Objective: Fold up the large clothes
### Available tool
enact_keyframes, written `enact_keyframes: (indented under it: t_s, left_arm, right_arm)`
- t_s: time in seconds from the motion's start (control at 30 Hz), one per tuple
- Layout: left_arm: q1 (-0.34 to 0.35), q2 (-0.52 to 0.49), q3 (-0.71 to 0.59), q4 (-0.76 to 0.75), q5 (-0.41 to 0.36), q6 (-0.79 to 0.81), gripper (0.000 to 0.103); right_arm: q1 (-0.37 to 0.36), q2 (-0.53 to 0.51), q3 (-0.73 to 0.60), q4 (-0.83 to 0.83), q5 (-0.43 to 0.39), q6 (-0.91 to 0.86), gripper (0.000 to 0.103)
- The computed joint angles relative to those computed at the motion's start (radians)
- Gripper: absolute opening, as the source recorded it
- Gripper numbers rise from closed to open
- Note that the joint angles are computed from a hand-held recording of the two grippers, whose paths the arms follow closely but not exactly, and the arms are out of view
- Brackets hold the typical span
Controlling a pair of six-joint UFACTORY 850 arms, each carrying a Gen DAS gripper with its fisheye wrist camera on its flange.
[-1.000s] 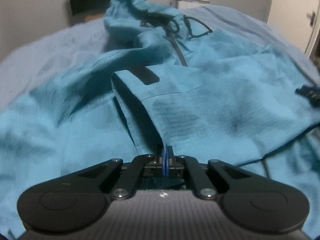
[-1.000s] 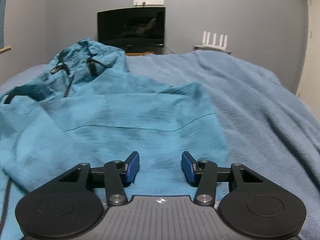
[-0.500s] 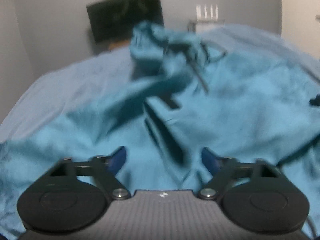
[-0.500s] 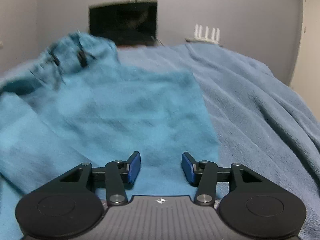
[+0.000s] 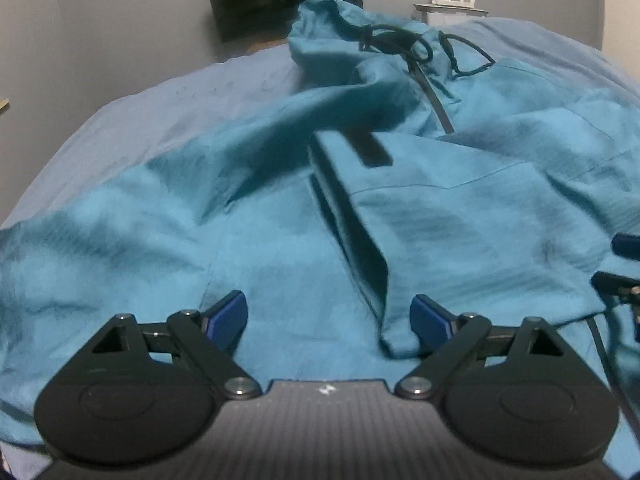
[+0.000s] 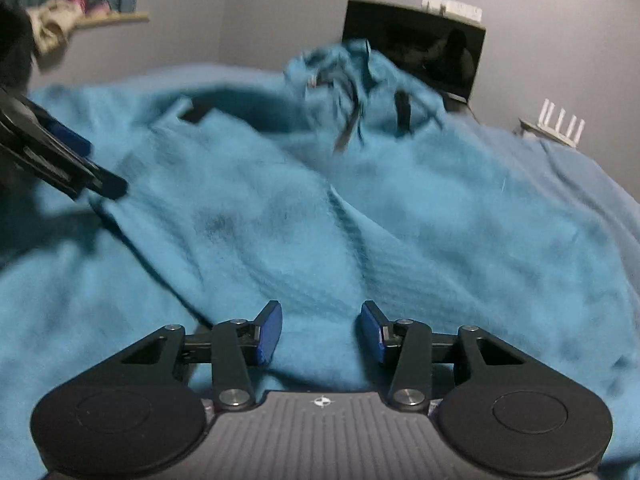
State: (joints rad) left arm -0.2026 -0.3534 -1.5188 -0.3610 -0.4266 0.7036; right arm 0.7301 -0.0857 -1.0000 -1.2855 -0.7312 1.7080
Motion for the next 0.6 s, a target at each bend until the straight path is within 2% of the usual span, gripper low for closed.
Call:
enact_keyframes:
  t_s: [0.13,0.23,0.33,0.4,0.43,0.47,0.5,0.6]
  left_arm:
    - [0.020,0.050,0.038,-0.068,0.004,0.063,0.090]
    - [0.046,0.103,0.077,-0.146,0.017,0.111,0.099]
    - [0.074,0.156,0.132,-0.234,0.085,0.196,0.103]
    - [0.095,0.182,0.160,-0.304,0.123,0.277,0.103]
    - [0.107,0.190,0.166,-0.312,0.127,0.284,0.103]
    - [0.117,0.194,0.164,-0.285,0.118,0.249,0.103]
    - [0.128,0.193,0.153,-0.256,0.090,0.206,0.103]
    - [0.176,0.169,0.098,-0.265,-0.084,0.107,0.103]
  right_arm:
    - [0.027,-0.055,-0.019,-0.013,-0.074,0.013,0.048]
    - [0.039,-0.066,-0.042,0.040,-0.114,-0.024,0.054]
    - [0.058,-0.026,-0.057,0.089,-0.115,0.001,0.065]
    - [0.088,0.000,-0.071,0.058,-0.145,0.074,0.083]
    - [0.103,0.001,-0.086,0.048,-0.172,0.096,0.088]
    - [0.121,0.003,-0.101,0.049,-0.199,0.100,0.093]
    - [0.136,0.000,-0.123,0.055,-0.219,0.089,0.093]
    - [0.175,-0.012,-0.177,0.071,-0.245,0.065,0.093]
